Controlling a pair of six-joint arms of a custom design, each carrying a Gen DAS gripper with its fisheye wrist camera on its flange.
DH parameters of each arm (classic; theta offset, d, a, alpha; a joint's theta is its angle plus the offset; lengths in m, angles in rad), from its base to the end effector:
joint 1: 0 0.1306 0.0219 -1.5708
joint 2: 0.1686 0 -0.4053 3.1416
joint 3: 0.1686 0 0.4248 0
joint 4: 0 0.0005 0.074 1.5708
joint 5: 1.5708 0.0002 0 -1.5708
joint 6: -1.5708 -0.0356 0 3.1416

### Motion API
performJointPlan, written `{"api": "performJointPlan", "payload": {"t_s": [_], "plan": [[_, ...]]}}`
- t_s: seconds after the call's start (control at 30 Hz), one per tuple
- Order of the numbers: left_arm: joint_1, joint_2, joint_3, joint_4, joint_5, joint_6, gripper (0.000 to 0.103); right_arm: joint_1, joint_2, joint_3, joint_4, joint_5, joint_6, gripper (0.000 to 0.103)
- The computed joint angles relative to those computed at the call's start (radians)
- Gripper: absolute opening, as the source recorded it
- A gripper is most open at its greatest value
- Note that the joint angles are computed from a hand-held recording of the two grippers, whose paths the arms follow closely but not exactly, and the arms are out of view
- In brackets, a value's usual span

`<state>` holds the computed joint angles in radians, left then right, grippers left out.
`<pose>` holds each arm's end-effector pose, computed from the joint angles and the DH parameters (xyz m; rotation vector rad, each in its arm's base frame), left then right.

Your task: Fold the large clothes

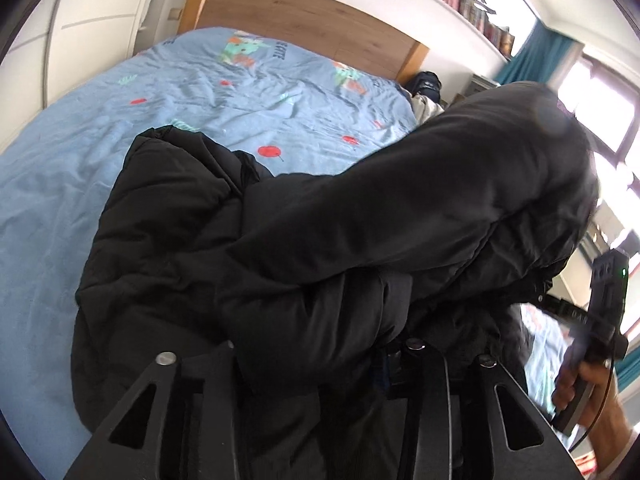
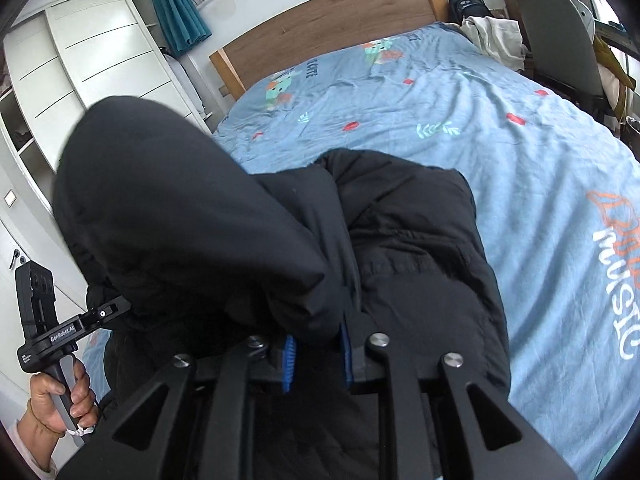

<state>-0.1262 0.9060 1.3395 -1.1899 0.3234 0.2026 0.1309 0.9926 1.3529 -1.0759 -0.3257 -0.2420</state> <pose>0.2889 -0.0486 0.5914 0.0750 2.3392 -0.5405 0.3349 0.0551 0.5813 -0.0442 2.3046 0.5653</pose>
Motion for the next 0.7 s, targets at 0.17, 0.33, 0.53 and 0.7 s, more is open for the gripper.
{"api": "performJointPlan", "payload": {"t_s": [0.17,0.33,0.53,0.7], "plan": [[-0.011,-0.061,-0.010,-0.066,-0.041,-0.072,0.059,-0.021,-0.060,-0.034,-0.064,0.006,0.028,0.037],[0.092,-0.117,-0.004,-0.180,0.050,-0.125,0.063,-0.071,-0.141,-0.071,-0.153,0.010,0.066,0.045],[0.102,-0.117,0.089,-0.216,0.056,-0.118,0.072,-0.080,-0.179,-0.008,-0.238,0.062,0.146,0.048],[-0.064,-0.060,0.174,-0.165,-0.045,-0.065,0.079,0.051,-0.124,0.112,-0.208,0.115,0.140,0.065]]}}
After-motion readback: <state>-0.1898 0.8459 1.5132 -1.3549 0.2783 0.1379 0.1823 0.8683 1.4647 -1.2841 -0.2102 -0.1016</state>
